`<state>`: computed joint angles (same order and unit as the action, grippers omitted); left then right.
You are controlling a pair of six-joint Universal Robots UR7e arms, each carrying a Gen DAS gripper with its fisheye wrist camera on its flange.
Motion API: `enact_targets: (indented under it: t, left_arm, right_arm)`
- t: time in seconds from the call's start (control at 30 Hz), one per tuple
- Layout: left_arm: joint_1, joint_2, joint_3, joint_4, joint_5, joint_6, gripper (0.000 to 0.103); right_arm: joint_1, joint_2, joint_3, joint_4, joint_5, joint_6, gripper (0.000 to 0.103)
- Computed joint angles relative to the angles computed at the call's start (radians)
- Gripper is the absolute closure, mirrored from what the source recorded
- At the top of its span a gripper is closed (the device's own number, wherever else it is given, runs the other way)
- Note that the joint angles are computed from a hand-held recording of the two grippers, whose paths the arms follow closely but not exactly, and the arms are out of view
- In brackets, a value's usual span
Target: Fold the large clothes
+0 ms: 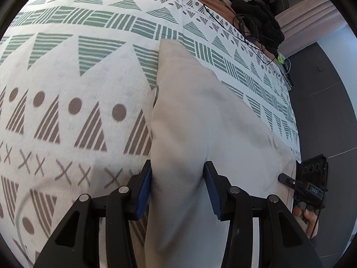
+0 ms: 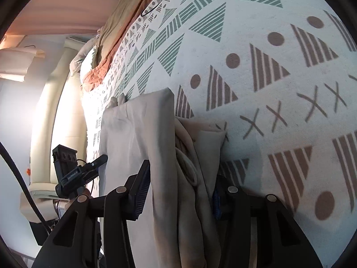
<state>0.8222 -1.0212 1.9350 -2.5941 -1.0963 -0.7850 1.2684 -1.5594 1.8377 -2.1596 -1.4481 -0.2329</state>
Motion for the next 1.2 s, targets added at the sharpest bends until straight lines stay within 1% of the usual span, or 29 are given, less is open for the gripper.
enact_targets:
  t: [0.07, 0.13, 0.2, 0.23, 0.27, 0.33, 0.4, 0.53, 0.63, 0.83, 0.93, 0.97, 1.03, 1.07, 1.1, 1.13, 1.17, 1.2]
  left_arm:
    - [0.003, 0.015, -0.024, 0.028, 0.013, 0.003, 0.057]
    - [0.001, 0.025, -0.048, 0.07, 0.025, -0.004, 0.061]
    - [-0.01, 0.025, -0.059, 0.103, 0.042, -0.013, 0.067]
    - [-0.019, 0.024, -0.063, 0.117, 0.057, -0.013, 0.072]
    - [-0.031, 0.023, -0.064, 0.129, 0.075, -0.014, 0.076]
    - [-0.06, 0.009, -0.055, 0.13, 0.107, -0.018, 0.081]
    - [-0.088, -0.01, -0.042, 0.119, 0.132, -0.022, 0.082]
    - [-0.162, -0.061, -0.023, 0.138, 0.183, -0.049, 0.084]
    - [-0.222, -0.099, -0.014, 0.168, 0.219, -0.063, 0.084]
    - [-0.331, -0.175, 0.008, 0.223, 0.278, -0.117, 0.085]
    - [-0.387, -0.206, 0.021, 0.23, 0.303, -0.141, 0.085]
    - [-0.405, -0.218, 0.029, 0.222, 0.31, -0.142, 0.086]
    - [-0.442, -0.235, 0.039, 0.21, 0.33, -0.141, 0.086]
    - [-0.46, -0.24, 0.04, 0.213, 0.342, -0.148, 0.086]
    - [-0.477, -0.244, 0.039, 0.216, 0.35, -0.155, 0.086]
    - [-0.494, -0.248, 0.036, 0.216, 0.355, -0.16, 0.086]
    - [-0.507, -0.245, 0.03, 0.207, 0.356, -0.157, 0.086]
    - [-0.519, -0.244, 0.026, 0.201, 0.356, -0.154, 0.086]
  right_arm:
    - [0.011, 0.008, -0.001, -0.01, -0.019, 0.005, 0.065]
    - [0.024, 0.011, 0.008, -0.032, -0.032, 0.016, 0.072]
    - [0.038, -0.001, 0.025, -0.054, -0.041, 0.024, 0.079]
    - [0.048, -0.01, 0.037, -0.07, -0.048, 0.026, 0.083]
    - [0.061, -0.029, 0.057, -0.092, -0.056, 0.022, 0.084]
    - [0.085, -0.053, 0.083, -0.12, -0.05, 0.034, 0.088]
    - [0.113, -0.084, 0.108, -0.142, -0.056, 0.041, 0.089]
    - [0.17, -0.159, 0.151, -0.161, -0.077, 0.06, 0.09]
    - [0.21, -0.227, 0.187, -0.173, -0.098, 0.072, 0.09]
    - [0.317, -0.356, 0.25, -0.196, -0.143, 0.129, 0.09]
    - [0.377, -0.421, 0.266, -0.181, -0.175, 0.163, 0.091]
    - [0.382, -0.446, 0.266, -0.165, -0.175, 0.16, 0.091]
    - [0.42, -0.492, 0.266, -0.145, -0.195, 0.172, 0.091]
    - [0.41, -0.528, 0.264, -0.118, -0.183, 0.157, 0.091]
    - [0.434, -0.549, 0.264, -0.111, -0.194, 0.166, 0.091]
    - [0.424, -0.584, 0.251, -0.075, -0.184, 0.151, 0.091]
    - [0.431, -0.615, 0.239, -0.045, -0.189, 0.147, 0.091]
    - [0.46, -0.633, 0.231, -0.033, -0.212, 0.155, 0.09]
